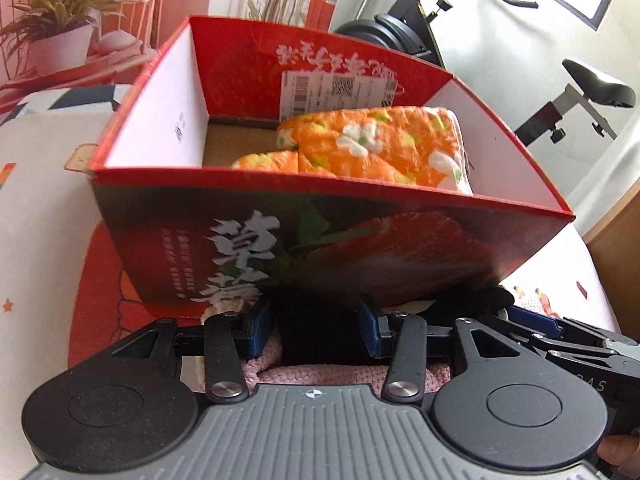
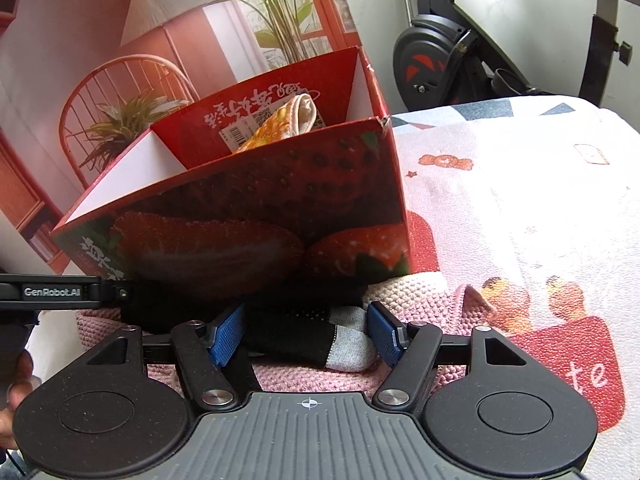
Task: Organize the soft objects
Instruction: 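Close the right tool on the black glove and lift it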
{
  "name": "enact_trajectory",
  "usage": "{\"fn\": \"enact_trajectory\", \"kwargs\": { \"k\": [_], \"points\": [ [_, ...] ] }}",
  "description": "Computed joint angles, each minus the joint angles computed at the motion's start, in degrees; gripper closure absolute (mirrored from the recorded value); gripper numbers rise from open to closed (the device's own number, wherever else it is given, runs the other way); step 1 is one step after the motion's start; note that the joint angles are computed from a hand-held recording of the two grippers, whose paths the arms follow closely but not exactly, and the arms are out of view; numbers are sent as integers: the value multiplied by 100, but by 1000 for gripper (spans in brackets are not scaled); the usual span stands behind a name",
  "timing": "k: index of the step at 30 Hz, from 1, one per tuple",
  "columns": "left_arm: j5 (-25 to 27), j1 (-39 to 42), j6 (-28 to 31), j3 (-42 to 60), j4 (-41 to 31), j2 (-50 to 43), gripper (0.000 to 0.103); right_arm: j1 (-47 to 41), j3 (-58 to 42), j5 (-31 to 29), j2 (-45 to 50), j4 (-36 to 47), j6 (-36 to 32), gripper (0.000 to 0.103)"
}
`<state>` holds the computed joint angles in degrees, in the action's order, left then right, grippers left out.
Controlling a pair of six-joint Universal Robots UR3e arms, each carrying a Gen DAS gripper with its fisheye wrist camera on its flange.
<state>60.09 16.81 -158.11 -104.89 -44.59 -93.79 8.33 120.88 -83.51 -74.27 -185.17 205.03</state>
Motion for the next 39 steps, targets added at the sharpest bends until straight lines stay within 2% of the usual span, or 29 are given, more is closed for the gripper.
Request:
{"fn": "enact_trajectory", "kwargs": {
  "k": [3,5,11,26,39],
  "points": [
    [31,-54,9,-136,234,50,65,-75,56,222,-17,-49,-15,52],
    [104,-92,-16,-186,336,89,73,-118,85,407,-14,-50,-23,65],
    [11,6,164,-496,457,507,80,-67,117,493,-115,-49,-84,85],
    [-429,377,333,-948,233,1540,81,159,304,226,-754,-135,-42,87],
    [-1156,1124,695,-1217,-857,2590,81,430,248,-117,-1210,126,-125,87]
  ]
}}
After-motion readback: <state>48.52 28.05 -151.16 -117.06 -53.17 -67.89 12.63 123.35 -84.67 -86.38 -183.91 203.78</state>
